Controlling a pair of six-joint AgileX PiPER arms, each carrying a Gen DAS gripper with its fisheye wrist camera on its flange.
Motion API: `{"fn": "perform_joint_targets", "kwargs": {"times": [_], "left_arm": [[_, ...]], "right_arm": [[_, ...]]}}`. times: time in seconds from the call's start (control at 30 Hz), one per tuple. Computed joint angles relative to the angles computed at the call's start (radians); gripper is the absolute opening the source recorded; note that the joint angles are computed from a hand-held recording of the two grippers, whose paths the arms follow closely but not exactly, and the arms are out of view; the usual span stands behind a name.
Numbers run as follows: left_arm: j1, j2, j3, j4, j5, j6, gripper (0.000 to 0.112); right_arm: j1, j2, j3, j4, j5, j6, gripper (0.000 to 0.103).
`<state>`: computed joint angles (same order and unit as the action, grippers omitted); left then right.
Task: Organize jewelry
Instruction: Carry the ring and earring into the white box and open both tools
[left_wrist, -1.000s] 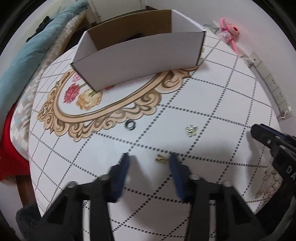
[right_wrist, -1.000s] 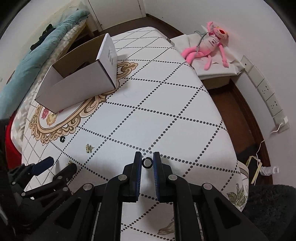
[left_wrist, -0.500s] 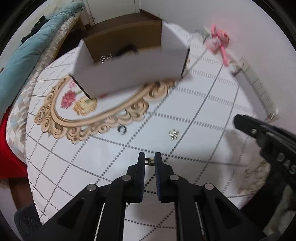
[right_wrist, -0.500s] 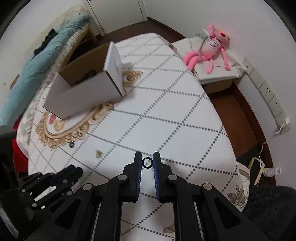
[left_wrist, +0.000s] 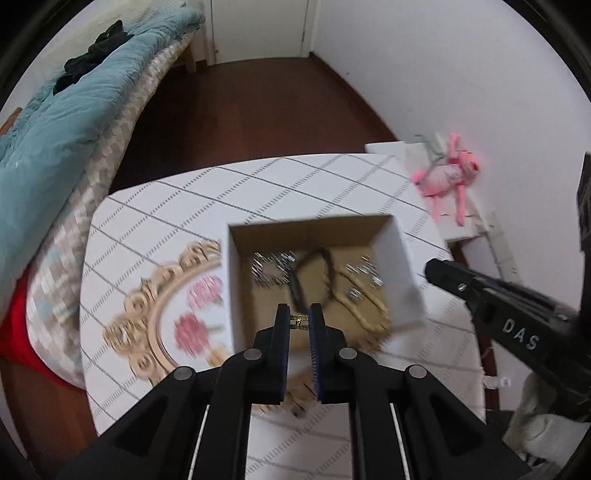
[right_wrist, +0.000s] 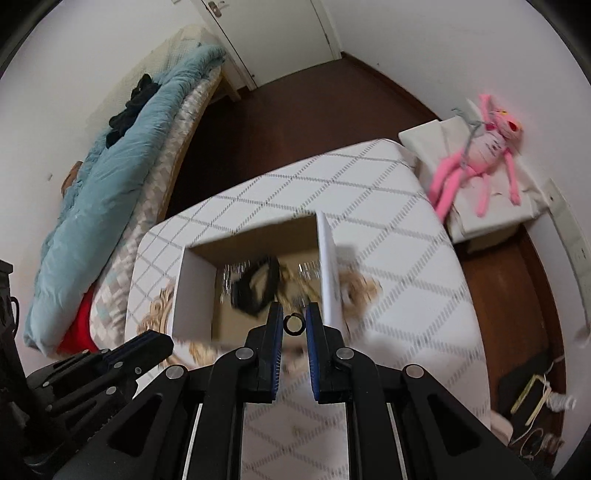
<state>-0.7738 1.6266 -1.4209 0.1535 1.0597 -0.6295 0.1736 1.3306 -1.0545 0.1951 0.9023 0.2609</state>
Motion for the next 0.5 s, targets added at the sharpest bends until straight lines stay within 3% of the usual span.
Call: {"fn": "perform_joint_targets", "kwargs": {"times": [0.1,0.23,0.3,0.37,0.43,0.5], "left_arm": [[0.053,0.070,-0.066,-0.008,0.032,0.046,0.009],[0.078,0.127,-0.123,0.010,0.071,0.054,0.013],[0.086,0.142,-0.140,0.013,0.082,0.058,0.022],[0.086,0.147,-0.146,0.036,0.092,0.043,0.058],[0.086,0.134,-0.127,0.056,0.079,0.022,0.071],[0.089,0.131,-0.122,0.056,0.082,0.016,0.072]], "right_arm": [[-0.003,0.169,-0.147,-0.002,0.052,-0.031,0.013],[-0.016,0.295,-0.255,-0.008,0.109,-0.058,0.014],[-0.017,0.325,-0.282,-0.010,0.130,-0.064,0.014],[-0.019,0.330,-0.290,-0.024,0.135,-0.061,0.015],[-0.015,0.321,-0.286,-0.041,0.133,-0.054,0.025],[-0.019,0.304,-0.270,-0.050,0.127,-0.054,0.048]]}}
